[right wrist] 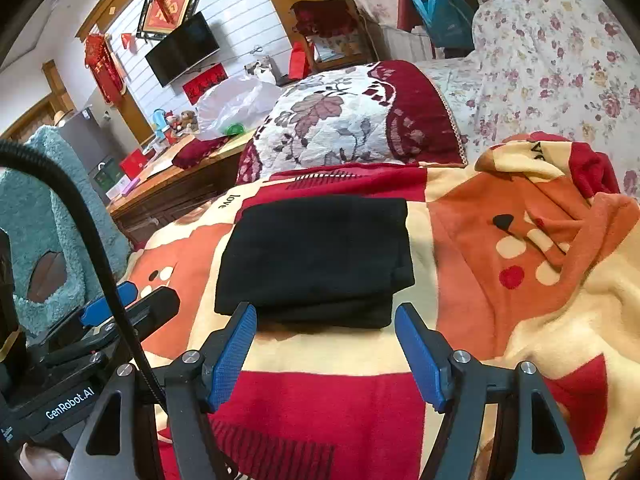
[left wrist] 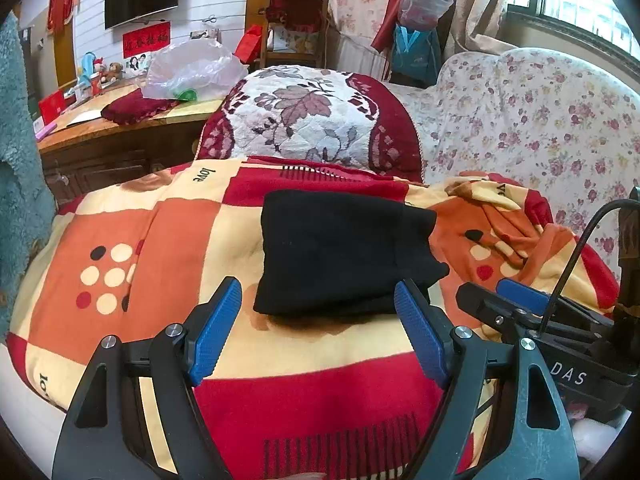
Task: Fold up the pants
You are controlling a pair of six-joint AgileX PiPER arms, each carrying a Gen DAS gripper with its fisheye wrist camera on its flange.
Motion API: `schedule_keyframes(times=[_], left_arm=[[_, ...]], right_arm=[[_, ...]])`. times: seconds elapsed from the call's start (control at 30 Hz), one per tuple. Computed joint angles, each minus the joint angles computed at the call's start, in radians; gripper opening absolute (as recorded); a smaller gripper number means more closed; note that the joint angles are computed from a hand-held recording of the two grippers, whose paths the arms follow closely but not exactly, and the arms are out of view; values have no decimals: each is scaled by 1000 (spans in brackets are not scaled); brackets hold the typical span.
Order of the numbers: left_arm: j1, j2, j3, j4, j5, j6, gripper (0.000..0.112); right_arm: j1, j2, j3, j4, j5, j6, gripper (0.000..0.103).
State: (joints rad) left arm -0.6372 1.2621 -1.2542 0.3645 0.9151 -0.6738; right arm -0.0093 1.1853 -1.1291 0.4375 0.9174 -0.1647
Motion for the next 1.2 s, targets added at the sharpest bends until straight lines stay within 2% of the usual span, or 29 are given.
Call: schedule_keyframes(times=[1.2], left_arm=[[26,8,6,-21,-1,11,80]], right_arm=[[24,27,-4,-18,11,18,70]])
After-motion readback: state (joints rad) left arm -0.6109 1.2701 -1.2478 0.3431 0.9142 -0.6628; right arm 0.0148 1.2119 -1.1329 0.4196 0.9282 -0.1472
